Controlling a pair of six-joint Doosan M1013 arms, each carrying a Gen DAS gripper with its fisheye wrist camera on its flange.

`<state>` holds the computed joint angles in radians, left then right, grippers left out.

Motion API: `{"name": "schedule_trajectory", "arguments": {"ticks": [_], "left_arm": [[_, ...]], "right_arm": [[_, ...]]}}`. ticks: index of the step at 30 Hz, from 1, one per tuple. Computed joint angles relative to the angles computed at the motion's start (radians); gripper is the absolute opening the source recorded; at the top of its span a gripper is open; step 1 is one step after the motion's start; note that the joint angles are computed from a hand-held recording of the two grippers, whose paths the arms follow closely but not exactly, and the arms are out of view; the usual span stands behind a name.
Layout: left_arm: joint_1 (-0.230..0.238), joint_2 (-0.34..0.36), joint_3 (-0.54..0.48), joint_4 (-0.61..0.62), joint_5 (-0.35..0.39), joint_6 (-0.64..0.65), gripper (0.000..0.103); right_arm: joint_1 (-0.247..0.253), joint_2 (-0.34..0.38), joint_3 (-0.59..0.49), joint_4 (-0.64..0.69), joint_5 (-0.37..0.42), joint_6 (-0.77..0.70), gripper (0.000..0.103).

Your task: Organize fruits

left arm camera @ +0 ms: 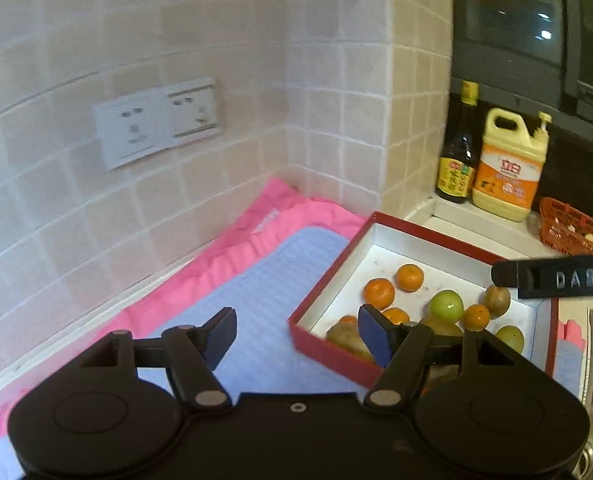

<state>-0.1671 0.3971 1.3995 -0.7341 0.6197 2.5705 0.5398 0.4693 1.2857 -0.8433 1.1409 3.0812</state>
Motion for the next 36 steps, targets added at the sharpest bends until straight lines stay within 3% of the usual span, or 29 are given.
{"name": "schedule_trajectory", "arguments": {"ticks": [11,21,36], "left_arm": [[0.008,-0.079,0.094,0.080,-0.057,-0.080,0.080],[0.018,-0.073,0.109,0.152,-0.036,-0.159,0.080],[0.029,-0.065,0.098,0.138,-0.031,-0.157,0.080]], "right_arm": [[0.072,0.024,-0.024,-0.005,0.035,-0.030,0.100],[0.071,0.035,-0.025,0.025,0.019,-0.038,0.100],[0.067,0.039,-0.027,0.013,0.033,-0.029,0.100]]}}
